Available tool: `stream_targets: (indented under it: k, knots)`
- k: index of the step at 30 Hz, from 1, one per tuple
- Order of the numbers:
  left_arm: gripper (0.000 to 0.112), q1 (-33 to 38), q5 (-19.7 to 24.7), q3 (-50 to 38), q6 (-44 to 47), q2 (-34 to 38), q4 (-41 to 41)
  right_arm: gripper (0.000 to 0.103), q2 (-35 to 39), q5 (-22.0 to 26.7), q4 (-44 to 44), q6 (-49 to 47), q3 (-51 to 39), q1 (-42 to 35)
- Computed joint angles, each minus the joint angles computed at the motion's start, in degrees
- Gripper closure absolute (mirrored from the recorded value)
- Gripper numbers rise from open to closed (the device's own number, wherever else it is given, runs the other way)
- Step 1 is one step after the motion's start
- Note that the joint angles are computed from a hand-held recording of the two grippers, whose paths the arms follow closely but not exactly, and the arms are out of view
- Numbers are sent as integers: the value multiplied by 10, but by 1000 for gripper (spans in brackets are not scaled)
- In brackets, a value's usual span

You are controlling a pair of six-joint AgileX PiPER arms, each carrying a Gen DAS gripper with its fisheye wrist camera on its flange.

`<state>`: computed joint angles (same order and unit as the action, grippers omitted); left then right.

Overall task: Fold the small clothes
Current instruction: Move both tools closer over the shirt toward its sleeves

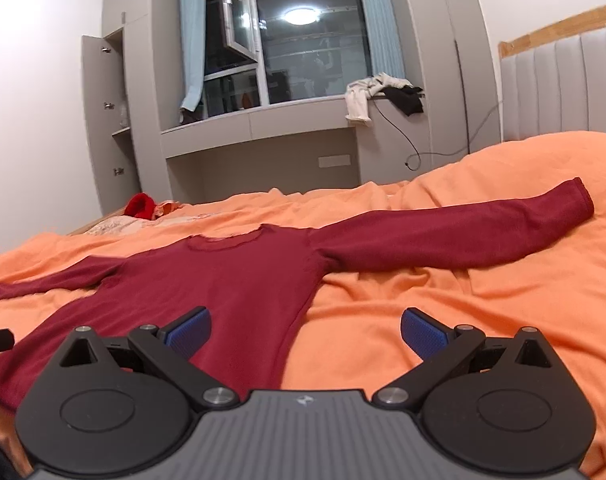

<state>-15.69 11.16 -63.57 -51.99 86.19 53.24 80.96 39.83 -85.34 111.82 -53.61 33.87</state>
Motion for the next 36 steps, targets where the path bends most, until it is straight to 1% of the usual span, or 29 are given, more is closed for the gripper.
stream_targets:
  k: [2,4,7,9,10,12,15,18,21,24,26,28,31,33,36]
  knots:
    - [10,-9,9,-40,42,28,-36,0,8,-28,8,-12,-20,-43]
    - [10,-14,15,-84,111,57,-102,0,22,-54,11,-21,-44,-80]
    - [10,-14,31,-162,274,111,-271,0,40,-122,26,-44,-78,-146]
    - [10,-12,55,-227,385,155,-386,0,59,-135,33,-54,-102,-171]
    - [10,-10,74,-266,421,180,-425,0,71,-136,49,-75,-119,-181]
    - [10,-8,100,-333,455,227,-468,0,99,-124,82,-121,-155,-194]
    - [10,-7,133,-423,455,290,-470,0,139,-117,112,-172,-201,-211]
    - [10,-7,167,-500,452,342,-460,0,171,-134,128,-204,-228,-227]
    - [10,-3,196,-553,456,379,-467,0,200,-156,192,-297,-258,-235]
    - [10,0,214,-587,460,407,-475,0,225,-137,200,-320,-278,-223]
    - [10,1,220,-599,460,421,-472,0,239,-123,203,-326,-287,-216]
    - [10,2,220,-603,458,430,-470,0,255,-92,194,-316,-299,-207]
    - [10,3,197,-586,441,432,-459,0,277,-65,227,-353,-325,-203]
    - [10,3,191,-583,425,435,-445,0,285,-63,225,-354,-329,-203]
    - [10,6,197,-591,433,442,-458,0,295,-56,229,-368,-340,-202]
